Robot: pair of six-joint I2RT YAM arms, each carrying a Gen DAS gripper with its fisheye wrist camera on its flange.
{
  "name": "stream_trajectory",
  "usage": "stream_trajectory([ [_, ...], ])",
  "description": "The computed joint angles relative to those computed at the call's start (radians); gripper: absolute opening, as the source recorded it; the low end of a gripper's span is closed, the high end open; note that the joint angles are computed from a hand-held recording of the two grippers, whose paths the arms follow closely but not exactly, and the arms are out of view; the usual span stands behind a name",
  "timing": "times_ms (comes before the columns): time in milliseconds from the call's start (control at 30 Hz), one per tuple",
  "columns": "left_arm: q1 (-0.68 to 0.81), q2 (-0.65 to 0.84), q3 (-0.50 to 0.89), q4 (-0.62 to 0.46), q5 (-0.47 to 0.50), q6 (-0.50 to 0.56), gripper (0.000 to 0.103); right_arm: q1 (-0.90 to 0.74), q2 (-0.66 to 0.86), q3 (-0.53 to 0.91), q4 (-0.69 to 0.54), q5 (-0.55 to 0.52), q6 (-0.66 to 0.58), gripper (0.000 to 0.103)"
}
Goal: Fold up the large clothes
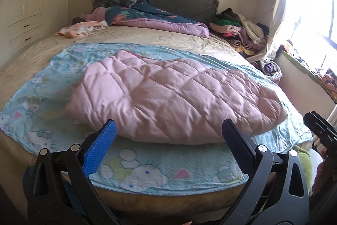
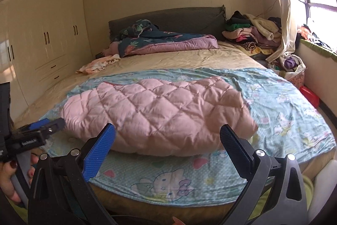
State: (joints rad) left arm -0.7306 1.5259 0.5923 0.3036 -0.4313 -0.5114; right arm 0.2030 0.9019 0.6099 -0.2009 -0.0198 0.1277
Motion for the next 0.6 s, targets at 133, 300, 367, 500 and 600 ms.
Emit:
stream_trajectory([
  [133, -0.049, 0.022, -0.019, 0.038, -0.023, -0.006, 0.094, 0.044, -0.021, -0.028, -0.019, 0.020, 0.011, 0.099],
  [300, -0.094, 0.059, -0.017, 0.051, -0.038, -0.001, 0.094, 0.087, 0.006, -0.046, -0.019, 0.054, 0.013, 0.099],
  [367, -0.096, 0.077, -0.003, 0.041, -0.036, -0.001, 0.094, 0.093, 0.012, -0.059, -0.014, 0.054, 0.018, 0.099],
  [500, -0.104, 0.084, -0.001, 0.047, -0.041, -0.003, 0.094, 0.097, 0.034, -0.060, -0.008, 0.056, 0.016, 0.099],
  [600, -0.106, 0.087, 0.003, 0.042, -0.046, 0.000, 0.094, 0.093, 0.039, -0.063, -0.004, 0.046, 0.014, 0.099],
])
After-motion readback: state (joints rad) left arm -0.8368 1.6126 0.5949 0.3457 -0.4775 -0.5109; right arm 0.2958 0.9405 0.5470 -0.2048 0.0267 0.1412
